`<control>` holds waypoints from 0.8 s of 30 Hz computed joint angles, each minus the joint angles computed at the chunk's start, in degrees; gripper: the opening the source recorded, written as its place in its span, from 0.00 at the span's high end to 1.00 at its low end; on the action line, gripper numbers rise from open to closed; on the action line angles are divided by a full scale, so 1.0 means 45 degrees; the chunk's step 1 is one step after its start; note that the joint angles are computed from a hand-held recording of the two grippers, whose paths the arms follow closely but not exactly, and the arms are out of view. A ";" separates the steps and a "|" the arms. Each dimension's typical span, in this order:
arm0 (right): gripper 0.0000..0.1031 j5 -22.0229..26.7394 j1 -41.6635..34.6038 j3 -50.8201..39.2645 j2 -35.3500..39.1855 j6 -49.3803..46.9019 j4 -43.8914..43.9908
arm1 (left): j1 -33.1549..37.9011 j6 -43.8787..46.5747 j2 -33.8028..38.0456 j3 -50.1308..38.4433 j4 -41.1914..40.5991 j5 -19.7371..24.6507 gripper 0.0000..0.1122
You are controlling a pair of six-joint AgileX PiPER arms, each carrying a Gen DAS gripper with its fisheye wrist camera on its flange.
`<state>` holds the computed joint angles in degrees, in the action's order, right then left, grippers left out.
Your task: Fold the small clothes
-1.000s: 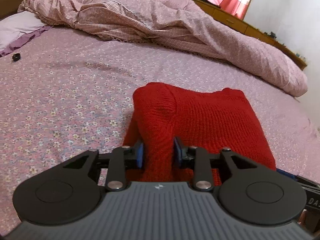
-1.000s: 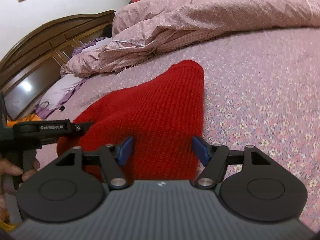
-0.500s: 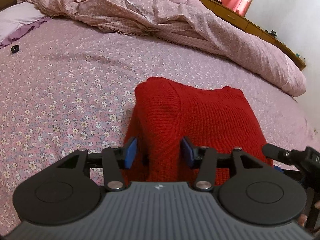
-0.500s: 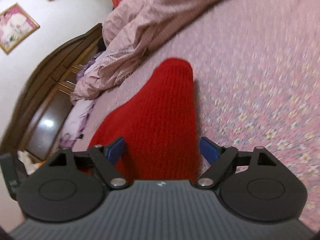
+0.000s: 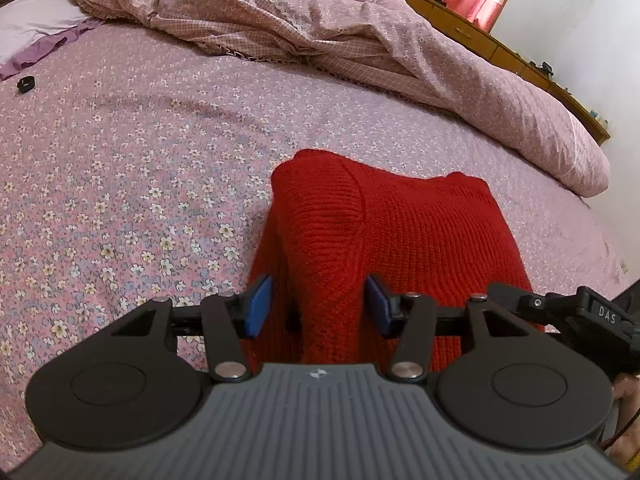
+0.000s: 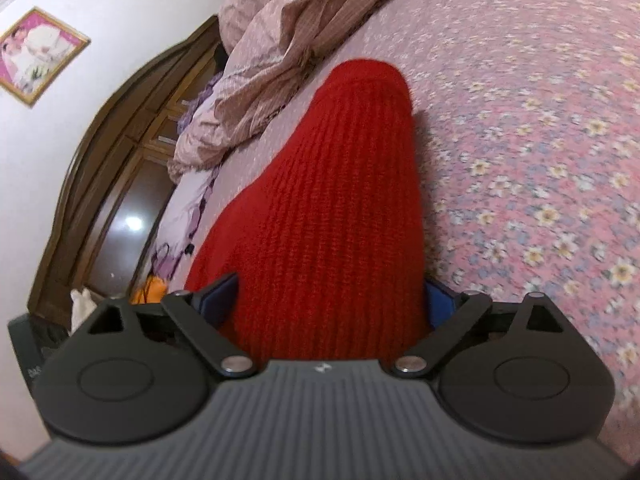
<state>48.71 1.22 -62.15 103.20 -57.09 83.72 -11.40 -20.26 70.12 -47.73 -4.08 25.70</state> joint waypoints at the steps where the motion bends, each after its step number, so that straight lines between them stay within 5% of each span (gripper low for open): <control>1: 0.06 0.0056 0.0063 -0.0215 0.0101 0.0123 -0.0212 | -0.0002 -0.0024 0.0008 -0.0003 0.0008 -0.0007 0.49; 18: 0.07 0.0989 -0.0316 -0.0970 0.0635 0.0281 -0.0892 | 0.0049 -0.0096 0.0009 0.0069 -0.0107 -0.0129 0.48; 24: 0.32 0.1229 -0.0381 -0.0450 0.0377 -0.0076 0.0345 | 0.0035 -0.0307 -0.0181 0.0159 0.0065 -0.0174 0.48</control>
